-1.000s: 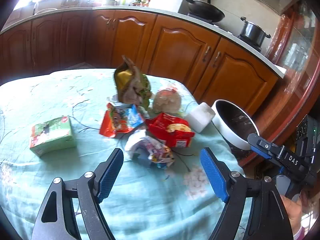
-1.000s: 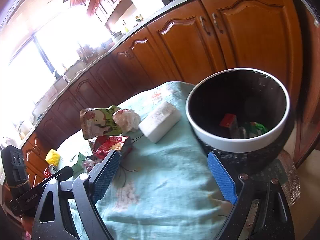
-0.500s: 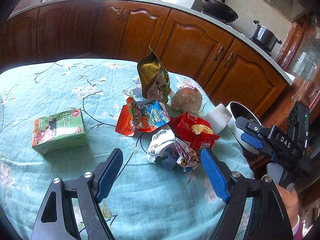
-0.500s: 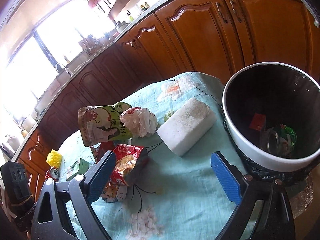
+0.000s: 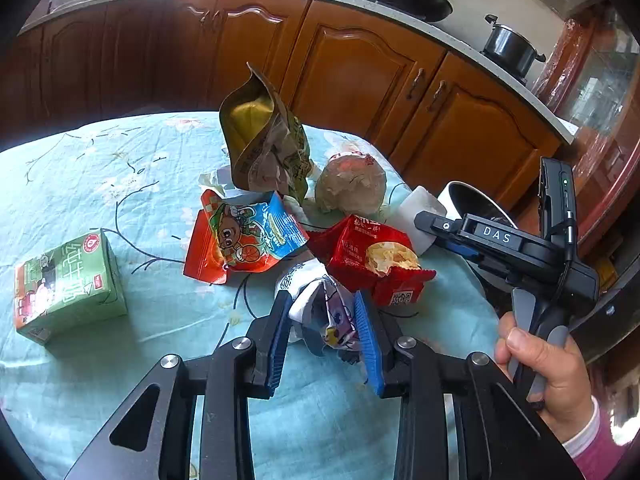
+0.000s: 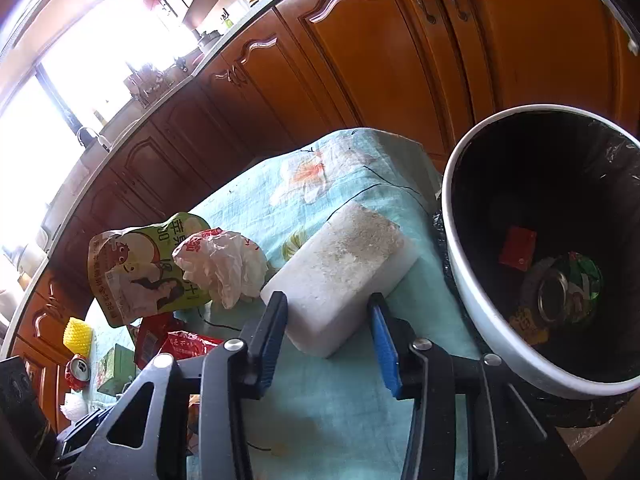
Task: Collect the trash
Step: 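Grasp the crumpled white wrapper with the left gripper while the right grasps the white foam block, then carry the white wrapper and foam block over the black bin with both grippers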
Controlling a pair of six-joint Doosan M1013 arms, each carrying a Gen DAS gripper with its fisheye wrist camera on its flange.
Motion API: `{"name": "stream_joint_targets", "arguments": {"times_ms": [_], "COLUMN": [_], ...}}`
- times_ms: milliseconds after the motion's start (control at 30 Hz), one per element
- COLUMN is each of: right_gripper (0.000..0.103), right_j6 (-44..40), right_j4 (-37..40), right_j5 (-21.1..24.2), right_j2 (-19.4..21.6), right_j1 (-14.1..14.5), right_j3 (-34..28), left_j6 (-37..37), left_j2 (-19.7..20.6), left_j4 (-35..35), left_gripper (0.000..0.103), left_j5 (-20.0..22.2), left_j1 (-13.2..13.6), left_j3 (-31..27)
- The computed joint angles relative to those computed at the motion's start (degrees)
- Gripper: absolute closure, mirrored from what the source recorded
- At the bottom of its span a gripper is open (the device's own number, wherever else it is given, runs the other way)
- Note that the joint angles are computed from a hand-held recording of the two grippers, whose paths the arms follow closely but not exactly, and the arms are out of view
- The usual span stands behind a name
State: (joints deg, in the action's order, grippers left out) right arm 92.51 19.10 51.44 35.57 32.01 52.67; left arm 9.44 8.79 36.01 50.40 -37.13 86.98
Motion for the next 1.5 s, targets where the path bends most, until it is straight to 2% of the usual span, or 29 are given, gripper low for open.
{"name": "stream_joint_targets", "arguments": {"times_ms": [33, 67, 100, 233, 467, 733, 1100, 1500], "right_gripper": [0.078, 0.080, 0.086, 0.096, 0.097, 0.097, 0.098, 0.098], "right_j6": [-0.64, -1.49, -2.26, -5.14, -9.62, -11.40, -11.21, -8.92], "right_j4": [0.01, 0.46, 1.05, 1.80, 4.95, 6.54, 6.60, 4.95], "right_j5": [-0.83, -1.34, -1.69, -3.58, -6.31, -8.49, -10.74, -12.61], "right_j2": [-0.51, -0.94, -1.37, -3.19, -6.22, -9.46, -12.82, -13.90], "right_j1": [-0.04, -0.14, -0.26, -0.26, -0.70, -1.76, -4.11, -6.61], "right_j3": [0.77, 1.38, 1.94, 4.18, 7.79, 11.69, 15.86, 16.95], "left_j6": [0.18, 0.15, 0.08, -1.79, -5.84, -3.45, 2.47, 11.85], "left_j2": [-0.01, -0.03, -0.06, -0.71, -2.51, -2.09, 1.32, 7.00], "left_j4": [0.33, 0.73, 1.18, 3.64, 7.86, 9.24, 6.32, 1.78], "left_gripper": [0.074, 0.075, 0.076, 0.077, 0.077, 0.077, 0.077, 0.077], "left_j5": [0.06, 0.27, 0.50, 1.58, 1.91, 0.49, -1.77, -2.94], "left_j1": [-0.09, -0.23, -0.39, -1.48, -3.49, -5.06, -4.53, -3.20], "left_j3": [-0.04, -0.07, -0.10, 0.24, 1.11, -0.61, -4.76, -12.39]}}
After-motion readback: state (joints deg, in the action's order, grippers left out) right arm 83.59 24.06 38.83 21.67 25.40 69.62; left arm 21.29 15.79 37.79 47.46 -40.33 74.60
